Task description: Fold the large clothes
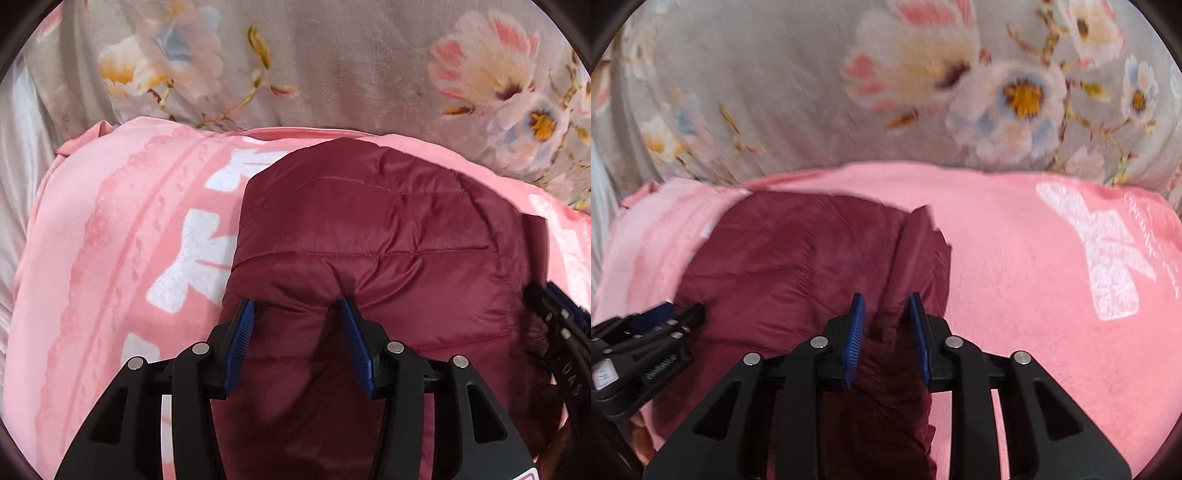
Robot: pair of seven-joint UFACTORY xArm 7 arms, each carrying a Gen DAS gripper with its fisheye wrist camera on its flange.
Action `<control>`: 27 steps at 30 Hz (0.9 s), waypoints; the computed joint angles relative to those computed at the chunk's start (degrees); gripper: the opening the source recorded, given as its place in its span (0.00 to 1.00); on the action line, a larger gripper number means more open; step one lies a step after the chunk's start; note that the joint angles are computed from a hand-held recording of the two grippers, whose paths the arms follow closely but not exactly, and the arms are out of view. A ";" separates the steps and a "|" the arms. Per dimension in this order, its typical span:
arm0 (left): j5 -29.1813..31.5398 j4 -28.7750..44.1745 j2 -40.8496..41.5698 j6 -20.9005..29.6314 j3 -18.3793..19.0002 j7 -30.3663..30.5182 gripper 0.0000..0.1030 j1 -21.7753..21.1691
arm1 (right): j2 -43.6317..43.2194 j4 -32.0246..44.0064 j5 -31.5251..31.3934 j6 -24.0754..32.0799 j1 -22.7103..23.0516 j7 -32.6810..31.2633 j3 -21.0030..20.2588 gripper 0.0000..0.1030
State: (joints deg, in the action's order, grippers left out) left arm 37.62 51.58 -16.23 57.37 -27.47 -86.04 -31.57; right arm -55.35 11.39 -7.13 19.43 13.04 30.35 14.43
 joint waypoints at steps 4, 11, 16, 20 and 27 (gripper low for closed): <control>6.19 -0.22 2.38 0.19 -1.38 -4.06 0.52 0.45 | 1.69 -2.71 -0.16 -4.65 -0.82 1.43 0.93 0.24; 11.18 -1.48 4.19 -2.08 0.42 -8.01 0.53 -0.77 | 4.61 -4.78 -0.71 -10.79 -1.64 2.81 0.92 0.24; 15.21 -0.43 6.76 0.30 0.56 -10.64 0.53 -2.07 | 6.09 -4.53 0.66 -11.03 0.26 0.89 -2.30 0.24; 16.75 -0.07 7.65 1.52 1.46 -11.56 0.53 -3.61 | 6.34 -4.27 1.44 -10.66 0.39 0.35 -2.28 0.24; 18.09 0.49 8.70 2.77 2.42 -12.31 0.53 -5.08 | 6.48 -3.86 1.79 -10.03 0.36 0.29 -1.92 0.24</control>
State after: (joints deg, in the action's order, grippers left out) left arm 55.71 52.07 -7.54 60.13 -25.05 -98.35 -36.65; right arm -48.87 7.53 -5.33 9.40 13.40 30.64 12.51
